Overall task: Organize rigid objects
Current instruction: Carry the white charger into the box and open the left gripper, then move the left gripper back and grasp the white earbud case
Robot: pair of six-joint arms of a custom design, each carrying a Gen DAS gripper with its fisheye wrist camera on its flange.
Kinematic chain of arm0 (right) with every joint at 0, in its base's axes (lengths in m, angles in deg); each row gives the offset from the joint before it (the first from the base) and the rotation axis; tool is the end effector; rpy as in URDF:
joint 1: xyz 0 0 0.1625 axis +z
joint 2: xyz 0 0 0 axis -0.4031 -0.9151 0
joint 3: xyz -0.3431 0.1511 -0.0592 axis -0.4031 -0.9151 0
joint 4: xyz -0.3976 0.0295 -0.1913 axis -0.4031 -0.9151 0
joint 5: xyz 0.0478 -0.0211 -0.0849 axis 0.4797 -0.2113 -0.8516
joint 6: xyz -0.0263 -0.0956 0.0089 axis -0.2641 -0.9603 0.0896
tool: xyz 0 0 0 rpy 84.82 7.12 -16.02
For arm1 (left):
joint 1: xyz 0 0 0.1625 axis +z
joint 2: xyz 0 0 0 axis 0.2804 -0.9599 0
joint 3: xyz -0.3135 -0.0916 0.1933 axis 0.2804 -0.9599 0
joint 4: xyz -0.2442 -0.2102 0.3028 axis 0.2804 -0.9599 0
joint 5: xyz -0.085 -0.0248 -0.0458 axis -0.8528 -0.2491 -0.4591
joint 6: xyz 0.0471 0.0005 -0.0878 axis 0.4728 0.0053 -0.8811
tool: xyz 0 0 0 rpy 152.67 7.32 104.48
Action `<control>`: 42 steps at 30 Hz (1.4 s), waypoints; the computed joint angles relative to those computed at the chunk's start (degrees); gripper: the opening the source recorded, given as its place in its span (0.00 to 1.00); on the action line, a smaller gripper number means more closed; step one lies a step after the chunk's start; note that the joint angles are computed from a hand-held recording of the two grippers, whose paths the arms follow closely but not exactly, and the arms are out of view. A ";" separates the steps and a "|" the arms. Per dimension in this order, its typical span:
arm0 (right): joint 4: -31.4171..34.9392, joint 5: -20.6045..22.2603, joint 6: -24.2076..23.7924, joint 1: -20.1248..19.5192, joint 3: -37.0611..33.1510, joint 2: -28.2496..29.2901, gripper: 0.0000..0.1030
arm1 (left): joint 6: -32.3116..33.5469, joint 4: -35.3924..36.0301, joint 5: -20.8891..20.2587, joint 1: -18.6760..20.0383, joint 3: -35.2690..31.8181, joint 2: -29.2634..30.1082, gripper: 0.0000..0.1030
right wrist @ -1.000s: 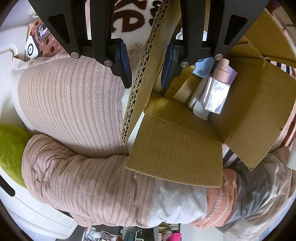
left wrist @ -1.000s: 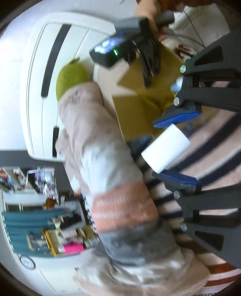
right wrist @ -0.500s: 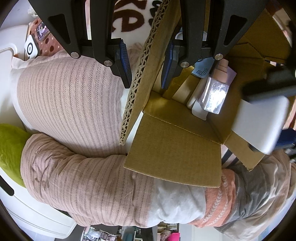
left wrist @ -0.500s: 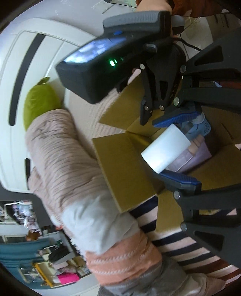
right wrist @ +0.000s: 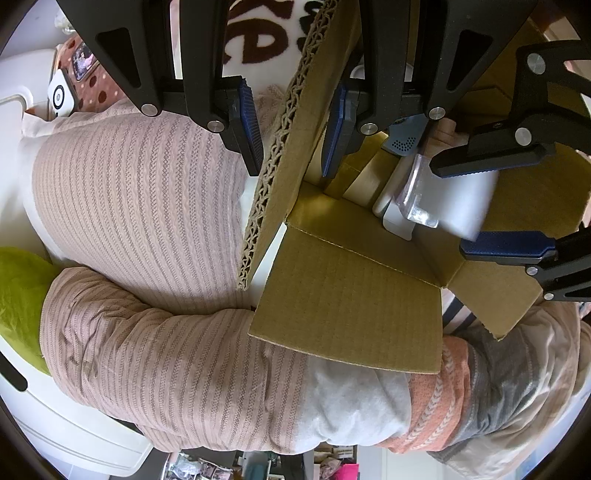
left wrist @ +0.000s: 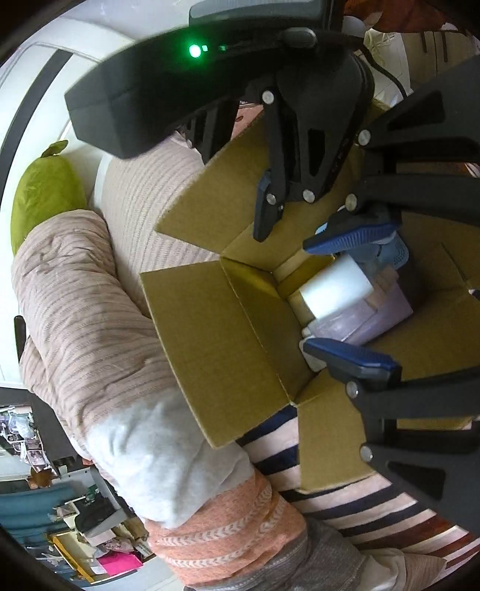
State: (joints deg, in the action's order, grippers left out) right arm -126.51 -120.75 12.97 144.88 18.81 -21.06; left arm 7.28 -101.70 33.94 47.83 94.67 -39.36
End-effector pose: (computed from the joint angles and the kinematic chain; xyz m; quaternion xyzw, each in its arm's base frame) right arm 0.5043 -0.7030 0.0030 0.4242 -0.8348 0.0755 0.3428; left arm -0.1111 -0.6848 0.4120 0.1936 0.9043 -0.2140 0.3147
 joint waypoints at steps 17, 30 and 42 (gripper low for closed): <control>-0.04 -0.58 0.44 -0.06 0.32 -0.20 0.29 | 5.01 -10.29 4.49 -3.05 10.72 -10.37 0.83; 1.36 -1.45 1.35 0.06 -0.44 0.16 0.29 | 1.37 -11.60 9.72 3.13 19.51 -25.18 0.89; 2.52 -2.55 1.28 0.33 -3.04 2.05 0.29 | 1.93 -18.52 11.29 19.80 24.45 -28.17 0.89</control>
State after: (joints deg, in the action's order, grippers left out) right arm -123.99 -123.30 14.26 145.21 15.77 -19.01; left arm 9.21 -120.22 45.23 67.63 119.11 -67.52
